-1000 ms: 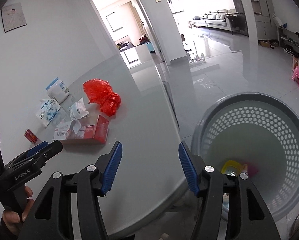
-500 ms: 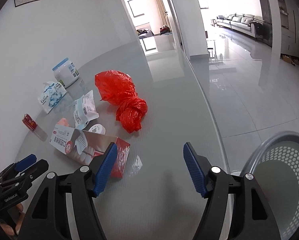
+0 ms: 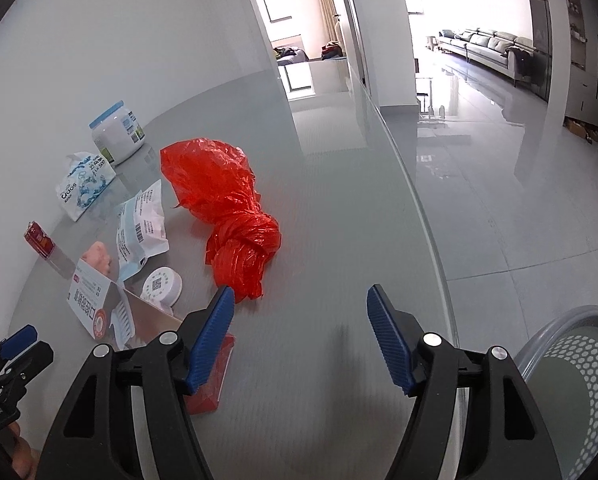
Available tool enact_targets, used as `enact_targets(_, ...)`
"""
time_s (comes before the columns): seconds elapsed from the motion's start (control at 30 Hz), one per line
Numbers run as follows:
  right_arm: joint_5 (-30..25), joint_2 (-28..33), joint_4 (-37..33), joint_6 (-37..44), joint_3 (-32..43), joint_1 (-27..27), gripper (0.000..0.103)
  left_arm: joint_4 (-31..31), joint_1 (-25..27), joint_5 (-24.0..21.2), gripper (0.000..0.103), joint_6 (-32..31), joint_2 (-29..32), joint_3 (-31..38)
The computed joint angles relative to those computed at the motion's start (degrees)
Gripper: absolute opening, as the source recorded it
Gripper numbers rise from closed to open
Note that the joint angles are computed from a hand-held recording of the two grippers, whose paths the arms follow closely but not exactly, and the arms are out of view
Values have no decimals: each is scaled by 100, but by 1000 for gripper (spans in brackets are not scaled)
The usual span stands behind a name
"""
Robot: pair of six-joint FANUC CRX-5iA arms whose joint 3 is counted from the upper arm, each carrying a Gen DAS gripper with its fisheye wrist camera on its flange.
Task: Collect trash
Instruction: 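Move the left tool to the white-red toothpaste box and close on it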
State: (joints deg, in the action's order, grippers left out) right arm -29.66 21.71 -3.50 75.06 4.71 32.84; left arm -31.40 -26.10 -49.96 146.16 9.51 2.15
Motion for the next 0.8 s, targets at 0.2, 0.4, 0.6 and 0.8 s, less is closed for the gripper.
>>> enact_targets(0.2, -137, -37, -208, 378, 1, 54, 66, 74, 54, -10, 79, 35, -103, -152)
enact_targets(0.4, -176, -163, -381, 609, -115, 224, 66, 26, 98, -32, 79, 125, -284, -316)
enact_targets(0.6, -208, -308, -453, 622, -290, 447, 66, -37, 139, -50, 79, 292, -500, -527)
enact_targets(0.8, -138, -512, -682, 581, -519, 671, 66, -27, 206, -14, 79, 370, -693, -744)
